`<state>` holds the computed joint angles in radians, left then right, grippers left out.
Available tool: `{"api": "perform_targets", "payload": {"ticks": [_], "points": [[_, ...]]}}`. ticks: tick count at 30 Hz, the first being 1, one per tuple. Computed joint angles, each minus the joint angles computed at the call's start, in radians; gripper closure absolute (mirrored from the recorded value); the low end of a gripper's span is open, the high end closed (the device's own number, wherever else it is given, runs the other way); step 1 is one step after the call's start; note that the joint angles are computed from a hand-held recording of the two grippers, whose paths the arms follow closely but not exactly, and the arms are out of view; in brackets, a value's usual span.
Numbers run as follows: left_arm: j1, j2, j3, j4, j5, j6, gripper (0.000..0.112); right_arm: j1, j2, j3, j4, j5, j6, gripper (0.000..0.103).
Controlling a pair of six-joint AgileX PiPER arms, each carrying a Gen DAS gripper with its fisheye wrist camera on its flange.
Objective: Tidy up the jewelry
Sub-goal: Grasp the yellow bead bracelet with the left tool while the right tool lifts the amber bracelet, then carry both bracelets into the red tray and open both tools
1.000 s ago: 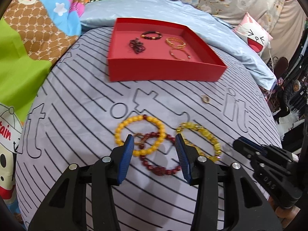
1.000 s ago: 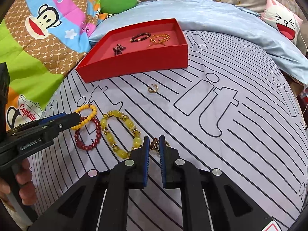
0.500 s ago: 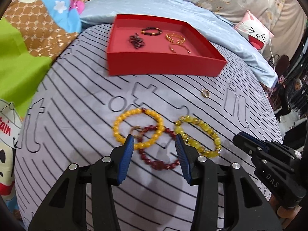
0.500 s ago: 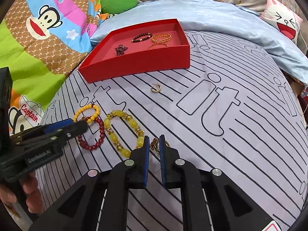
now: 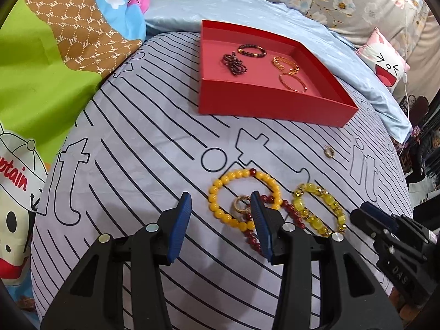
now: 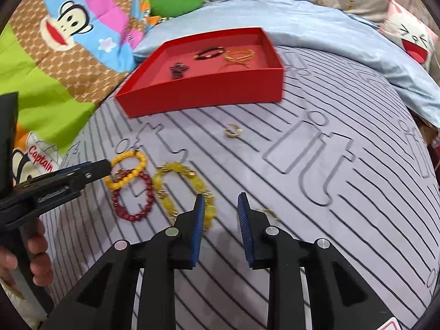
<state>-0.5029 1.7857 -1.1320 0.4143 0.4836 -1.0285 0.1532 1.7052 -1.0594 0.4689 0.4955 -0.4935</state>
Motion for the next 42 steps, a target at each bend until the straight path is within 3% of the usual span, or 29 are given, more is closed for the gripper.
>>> {"api": "perform_targets", "payload": {"ticks": [6,10,12,18,31,42], "points": [[0.027,0.044,-0.020,-0.024,-0.008,0.038,0.071,0.046,0.063,-0.044,-0.050,0.003,0.045,0.079],[0.020,0.061,-0.036,0.017,-0.007,0.021,0.074,0.048,0.080,-0.047,-0.059,-0.010,0.050,0.085],[0.023,0.071,-0.047,0.012,-0.011,0.037,0.087,0.046,0.085,-0.054,-0.070,-0.007,0.060,0.093],[0.040,0.080,-0.059,-0.110,-0.042,0.175,0.105,0.031,0.090,-0.066,-0.041,0.012,0.042,0.094],[0.012,-0.013,-0.101,-0.170,-0.004,0.256,0.105,0.002,-0.007,-0.118,0.003,0.081,0.024,0.094],[0.003,-0.006,-0.332,-0.287,0.090,0.447,0.105,-0.036,-0.019,-0.280,0.015,0.151,0.010,0.094]]}}
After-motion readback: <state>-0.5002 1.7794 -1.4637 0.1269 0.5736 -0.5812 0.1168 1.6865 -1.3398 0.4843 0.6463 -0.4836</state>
